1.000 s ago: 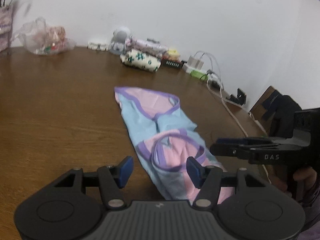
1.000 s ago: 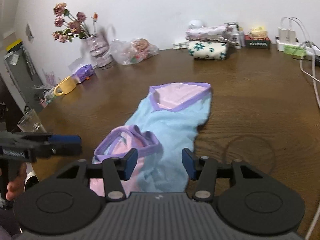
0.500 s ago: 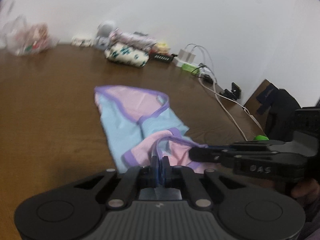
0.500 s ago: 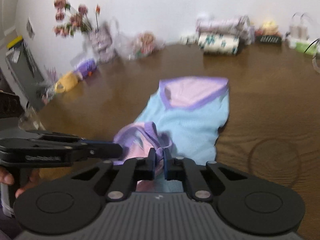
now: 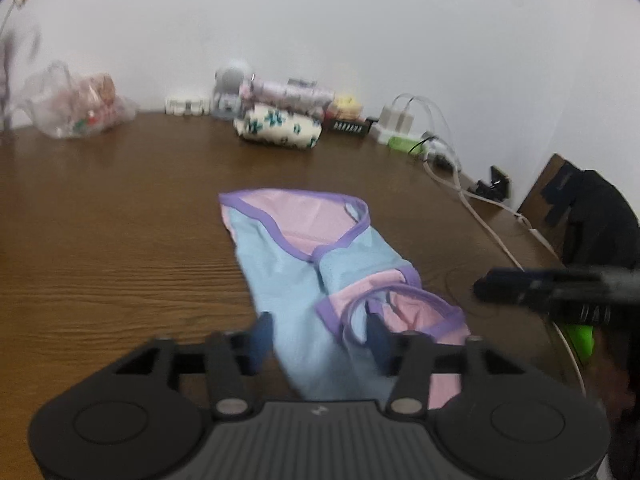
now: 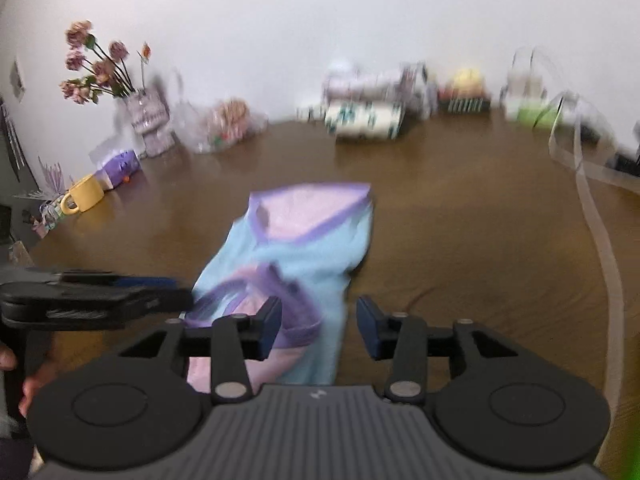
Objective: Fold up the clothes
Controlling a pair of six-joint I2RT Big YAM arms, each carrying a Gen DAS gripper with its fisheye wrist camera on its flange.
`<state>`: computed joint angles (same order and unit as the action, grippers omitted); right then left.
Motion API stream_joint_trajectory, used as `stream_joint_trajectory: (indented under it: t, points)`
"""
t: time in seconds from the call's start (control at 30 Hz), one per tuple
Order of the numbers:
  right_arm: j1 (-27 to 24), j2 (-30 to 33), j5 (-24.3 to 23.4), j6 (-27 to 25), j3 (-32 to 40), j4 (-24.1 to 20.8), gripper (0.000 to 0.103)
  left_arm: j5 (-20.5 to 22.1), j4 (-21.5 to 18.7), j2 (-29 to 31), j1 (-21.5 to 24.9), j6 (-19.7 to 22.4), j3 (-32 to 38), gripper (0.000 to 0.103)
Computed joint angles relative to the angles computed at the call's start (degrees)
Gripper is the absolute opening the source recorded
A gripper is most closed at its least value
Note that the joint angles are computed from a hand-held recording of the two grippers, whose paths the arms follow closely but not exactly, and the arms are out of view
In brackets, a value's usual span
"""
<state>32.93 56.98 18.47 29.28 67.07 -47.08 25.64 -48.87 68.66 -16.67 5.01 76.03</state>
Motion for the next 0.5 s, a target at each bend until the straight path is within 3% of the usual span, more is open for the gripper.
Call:
stream_joint_trajectory:
  t: [0.13, 0.27, 0.4, 0.5]
  points:
    - [-0.5, -3.8, -8.7, -4.6, -2.1, -2.3, 0.042, 11.4, -5.4, -3.6, 2.9, 4.9, -2.6, 0.054]
    - [0.5, -6.3, -13.7, -8.3, -6.1, -0.5, 0.042, 18.1, -7.3, -5.8, 2.3, 8.9, -6.4, 0.053]
    - [1.4, -7.0, -15.1, -11.7, -8.3, 2.7, 0.042, 16.0, -8.1, -5.8, 1.0, 12.3, -7.3, 0.054]
    - [1.0, -6.4, -16.8, -12.8, -8.8, 4.1, 0.042, 14.3, -8.6, -5.4, 0.9, 14.3, -7.8, 0.060]
